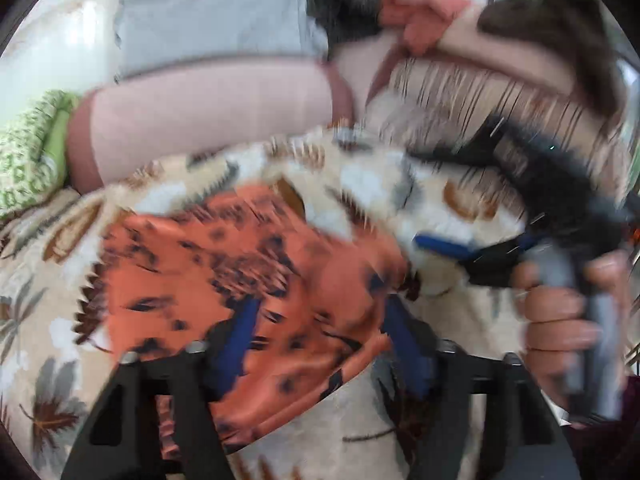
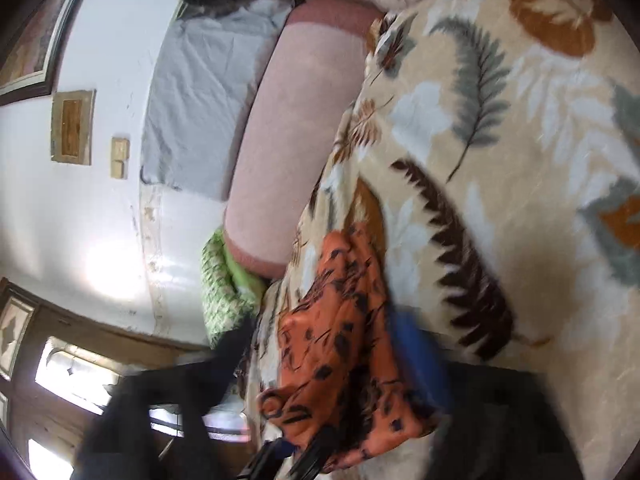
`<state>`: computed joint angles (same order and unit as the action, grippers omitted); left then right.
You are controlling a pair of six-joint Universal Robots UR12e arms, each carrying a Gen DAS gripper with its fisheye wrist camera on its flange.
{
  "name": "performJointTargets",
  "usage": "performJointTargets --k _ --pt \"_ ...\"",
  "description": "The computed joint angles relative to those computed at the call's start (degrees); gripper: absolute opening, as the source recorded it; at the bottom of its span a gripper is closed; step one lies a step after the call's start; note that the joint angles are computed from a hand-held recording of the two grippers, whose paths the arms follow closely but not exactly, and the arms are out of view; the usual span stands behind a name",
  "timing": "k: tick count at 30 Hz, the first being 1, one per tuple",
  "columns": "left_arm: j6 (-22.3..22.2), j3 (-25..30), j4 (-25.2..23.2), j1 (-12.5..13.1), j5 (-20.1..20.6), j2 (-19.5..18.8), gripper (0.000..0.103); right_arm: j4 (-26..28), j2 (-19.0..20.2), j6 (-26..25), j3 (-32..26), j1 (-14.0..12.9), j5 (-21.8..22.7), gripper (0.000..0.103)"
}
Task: Fold small clothes
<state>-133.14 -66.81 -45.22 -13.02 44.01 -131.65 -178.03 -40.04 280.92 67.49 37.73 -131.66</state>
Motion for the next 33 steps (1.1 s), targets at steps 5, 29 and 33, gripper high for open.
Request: performJointTargets --k 5,29,33 --pt "-7.2 0.5 7.4 3.3 -1.0 -1.0 0.074 5.2 1.7 -4.5 -4.9 -0.8 6.4 0.085" --pt "-13.4 5.4 4.7 3.9 12.7 -5.6 0.076 68.1 9.1 1.8 -31.9 0.5 8.0 0.029" --pt "-13.8 4.3 6.5 4.7 8.8 -4.7 0.076 70.6 10.1 0.3 -35.3 1.6 -1.7 0.029"
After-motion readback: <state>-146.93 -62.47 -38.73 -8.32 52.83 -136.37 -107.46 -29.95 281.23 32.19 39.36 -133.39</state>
